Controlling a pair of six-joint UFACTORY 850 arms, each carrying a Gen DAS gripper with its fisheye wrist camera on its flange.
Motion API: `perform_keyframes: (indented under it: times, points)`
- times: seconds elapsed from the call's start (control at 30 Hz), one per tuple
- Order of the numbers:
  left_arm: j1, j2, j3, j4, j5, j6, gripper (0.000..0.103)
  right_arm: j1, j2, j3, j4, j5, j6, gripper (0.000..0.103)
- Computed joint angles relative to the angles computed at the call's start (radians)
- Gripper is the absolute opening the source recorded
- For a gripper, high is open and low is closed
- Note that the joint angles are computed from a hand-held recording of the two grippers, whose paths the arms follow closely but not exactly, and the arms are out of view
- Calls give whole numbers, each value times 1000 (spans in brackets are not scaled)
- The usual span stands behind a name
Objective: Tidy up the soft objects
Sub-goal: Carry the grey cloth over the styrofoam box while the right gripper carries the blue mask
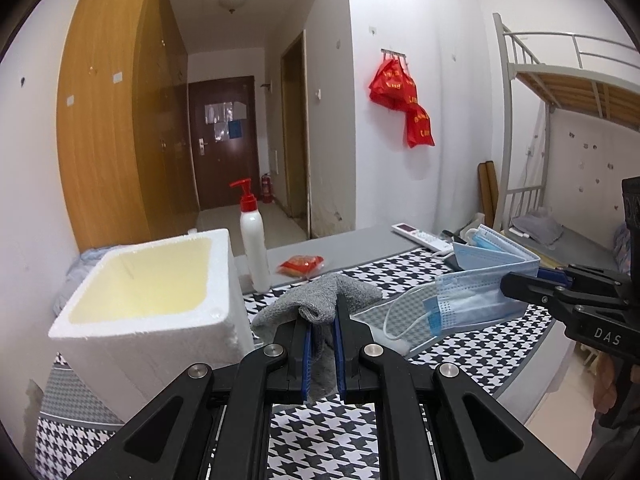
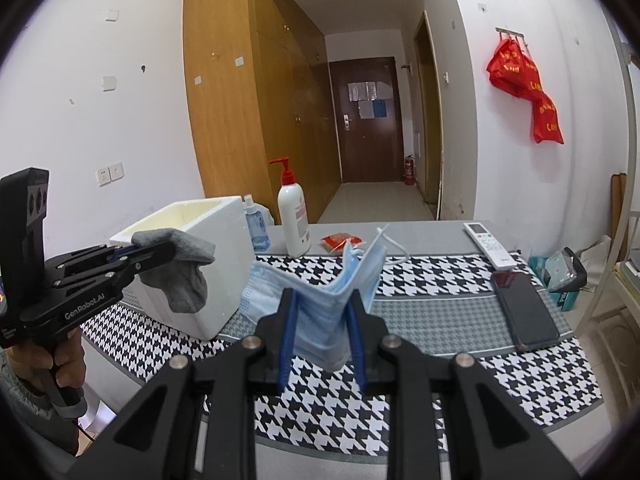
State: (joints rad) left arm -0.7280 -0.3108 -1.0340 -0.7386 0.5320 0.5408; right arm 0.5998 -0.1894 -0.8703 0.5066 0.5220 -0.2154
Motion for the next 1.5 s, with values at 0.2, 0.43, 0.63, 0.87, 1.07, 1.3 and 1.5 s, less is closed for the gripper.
perform_keyframes:
  times: [0.2,0.43,0.63,0.87,1.07,1.3,1.5]
  points:
    - [5,12,5,17,9,-6,10,7,4,-10,7,8,-22,28]
    - [15,32,9,45,18,-23,10,12,3,-28,-14,20,-16,28]
    - [13,48,6,46,34,-19,10,10,-1,-46,-49,30,8,28]
    - [20,53,-4,5,45,17,10,6,-11,-68,-77,25,25,28]
    - [27,57,-7,2,60,22,10,4,-23,-86,-90,15,21,28]
    - [38,57,-12,-20,69,43,10,7,-43,-118,-128,-1,35,29]
    - [54,79,6,-28,83,39,10,10,-71,-159,-164,-23,52,28]
